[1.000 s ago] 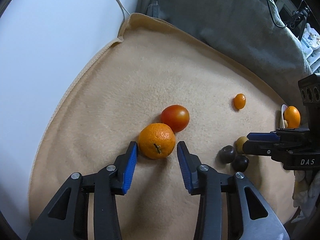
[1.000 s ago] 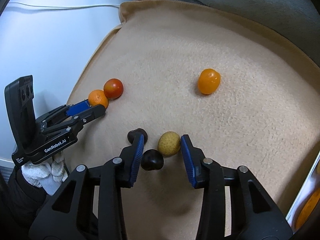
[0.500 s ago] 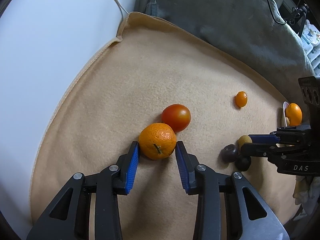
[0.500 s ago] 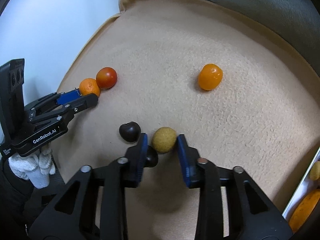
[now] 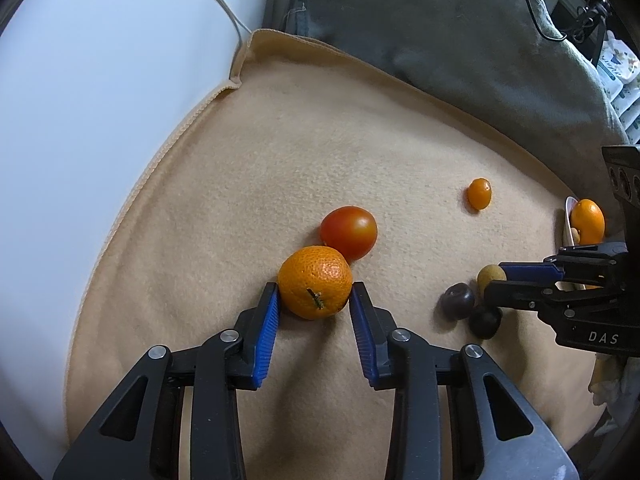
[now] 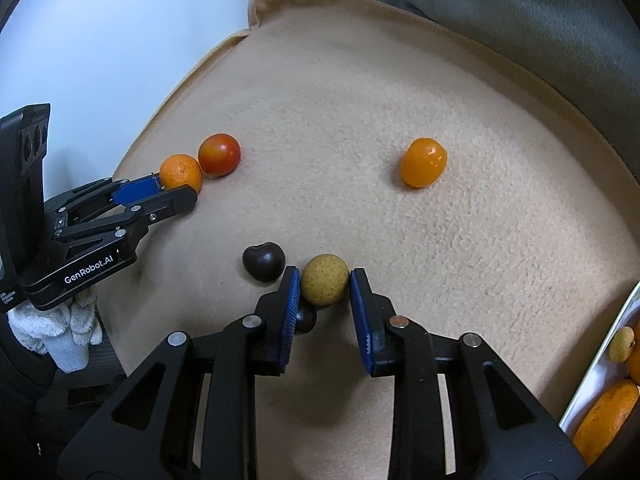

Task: Organize fruits
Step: 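Carry both fruits onto the plate and open both grippers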

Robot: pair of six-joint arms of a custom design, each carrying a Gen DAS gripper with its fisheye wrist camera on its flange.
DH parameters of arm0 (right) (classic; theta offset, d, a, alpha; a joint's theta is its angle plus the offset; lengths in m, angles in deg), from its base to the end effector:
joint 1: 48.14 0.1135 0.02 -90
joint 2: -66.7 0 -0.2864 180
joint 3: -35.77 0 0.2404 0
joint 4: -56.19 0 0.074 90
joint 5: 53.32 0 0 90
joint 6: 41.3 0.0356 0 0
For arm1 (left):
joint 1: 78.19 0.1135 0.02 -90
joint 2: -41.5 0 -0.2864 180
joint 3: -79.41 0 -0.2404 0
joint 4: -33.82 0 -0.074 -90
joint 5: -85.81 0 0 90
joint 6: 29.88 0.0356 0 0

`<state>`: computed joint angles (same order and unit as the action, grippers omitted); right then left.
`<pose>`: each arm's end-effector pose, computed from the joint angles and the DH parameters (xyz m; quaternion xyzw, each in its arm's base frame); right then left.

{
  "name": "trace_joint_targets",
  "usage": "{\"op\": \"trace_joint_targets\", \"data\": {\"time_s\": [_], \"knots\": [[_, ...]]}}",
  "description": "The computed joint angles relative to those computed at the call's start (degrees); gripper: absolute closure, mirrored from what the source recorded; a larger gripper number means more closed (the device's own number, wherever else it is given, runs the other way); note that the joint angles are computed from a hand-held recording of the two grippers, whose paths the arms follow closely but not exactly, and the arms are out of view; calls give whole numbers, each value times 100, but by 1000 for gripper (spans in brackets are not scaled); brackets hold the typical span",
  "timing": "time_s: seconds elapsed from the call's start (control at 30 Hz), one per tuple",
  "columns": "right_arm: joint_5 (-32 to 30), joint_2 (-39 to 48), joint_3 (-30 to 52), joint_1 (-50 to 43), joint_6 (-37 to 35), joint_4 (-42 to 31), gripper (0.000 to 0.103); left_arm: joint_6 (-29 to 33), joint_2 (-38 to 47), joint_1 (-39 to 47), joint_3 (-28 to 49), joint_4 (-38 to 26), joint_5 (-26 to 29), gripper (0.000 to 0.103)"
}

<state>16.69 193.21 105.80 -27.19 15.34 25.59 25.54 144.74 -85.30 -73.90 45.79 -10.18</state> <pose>0.3026 0.1289 0.0360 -0.4533 0.8740 0.1698 0.0437 0.1875 -0.0196 0.0597 -0.2425 0.9436 -0.0306 0.2235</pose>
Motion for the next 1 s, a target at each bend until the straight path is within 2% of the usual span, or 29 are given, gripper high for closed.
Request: {"op": "trace_joint_targets", "data": {"time_s": [0.37,0.57,0.67,0.8,1.0], "knots": [[-127,-290,-109,-220,-57,11,76,-201,-794,-314,-94,-520,-189,69],[-220,-594,-254,-511,-204,-68,76,-324,-1098,-618,-112,-598,-307,69],[-281,-681,-229,-723,-314,-179,76,-395,-1034,-784,-57,-450,-338,69],[-335,-829,-230,-1036,-437,-307,76,-574,-1118,-1147,187,-768,-418,69],[-443,-999,-127,-1638,-657,-594,76,-531,-893,-1412,582,-873,-326,69]]}}
